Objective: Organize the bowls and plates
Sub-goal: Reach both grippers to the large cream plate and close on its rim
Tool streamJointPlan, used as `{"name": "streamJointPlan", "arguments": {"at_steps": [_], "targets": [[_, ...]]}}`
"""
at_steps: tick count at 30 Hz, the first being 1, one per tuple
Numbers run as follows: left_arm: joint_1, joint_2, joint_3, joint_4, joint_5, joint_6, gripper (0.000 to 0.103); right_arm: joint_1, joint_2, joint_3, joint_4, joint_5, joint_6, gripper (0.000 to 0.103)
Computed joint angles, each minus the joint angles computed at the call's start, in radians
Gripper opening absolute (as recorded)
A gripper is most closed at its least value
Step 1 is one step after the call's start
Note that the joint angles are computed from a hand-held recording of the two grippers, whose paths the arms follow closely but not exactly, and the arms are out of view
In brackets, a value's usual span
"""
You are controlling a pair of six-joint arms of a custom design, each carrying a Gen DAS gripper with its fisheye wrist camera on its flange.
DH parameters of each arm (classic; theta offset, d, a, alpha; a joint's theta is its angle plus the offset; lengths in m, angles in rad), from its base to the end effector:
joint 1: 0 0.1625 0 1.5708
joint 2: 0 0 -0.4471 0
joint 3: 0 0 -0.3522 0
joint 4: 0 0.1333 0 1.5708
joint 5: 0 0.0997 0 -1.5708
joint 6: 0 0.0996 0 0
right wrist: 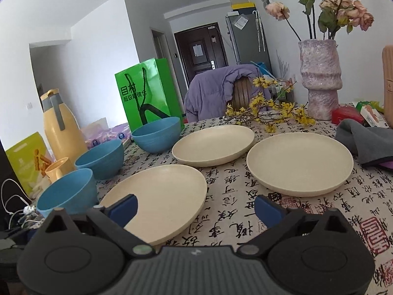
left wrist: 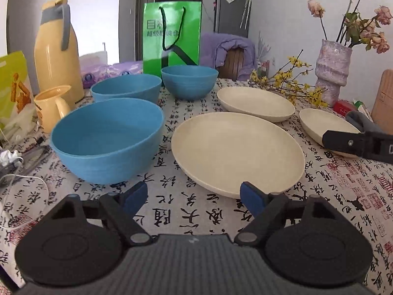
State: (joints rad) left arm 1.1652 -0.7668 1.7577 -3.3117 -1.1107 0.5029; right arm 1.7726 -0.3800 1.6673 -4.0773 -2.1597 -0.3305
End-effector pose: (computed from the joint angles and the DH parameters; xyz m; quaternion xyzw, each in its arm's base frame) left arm -0.0928 -0.6661 0.1808 0.3225 0.8508 -0.3459 0.2293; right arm 0.2018 -0.5975 0.0553 0.0461 -0.8007 0.5315 0.2727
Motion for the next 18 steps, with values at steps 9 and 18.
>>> {"name": "streamJointPlan", "arguments": {"at_steps": [9,18], "targets": [[-0.007,0.084,-0.123,0.092,0.109,-0.162,0.055,-0.051,0.013,-0.139,0.294,-0.018,0.032,0.066],[-0.005,0.117,-0.168,0.104,0.124,-0.213,0.039,-0.063,0.066,-0.218,0.303,-0.036,0.006,0.027]]}}
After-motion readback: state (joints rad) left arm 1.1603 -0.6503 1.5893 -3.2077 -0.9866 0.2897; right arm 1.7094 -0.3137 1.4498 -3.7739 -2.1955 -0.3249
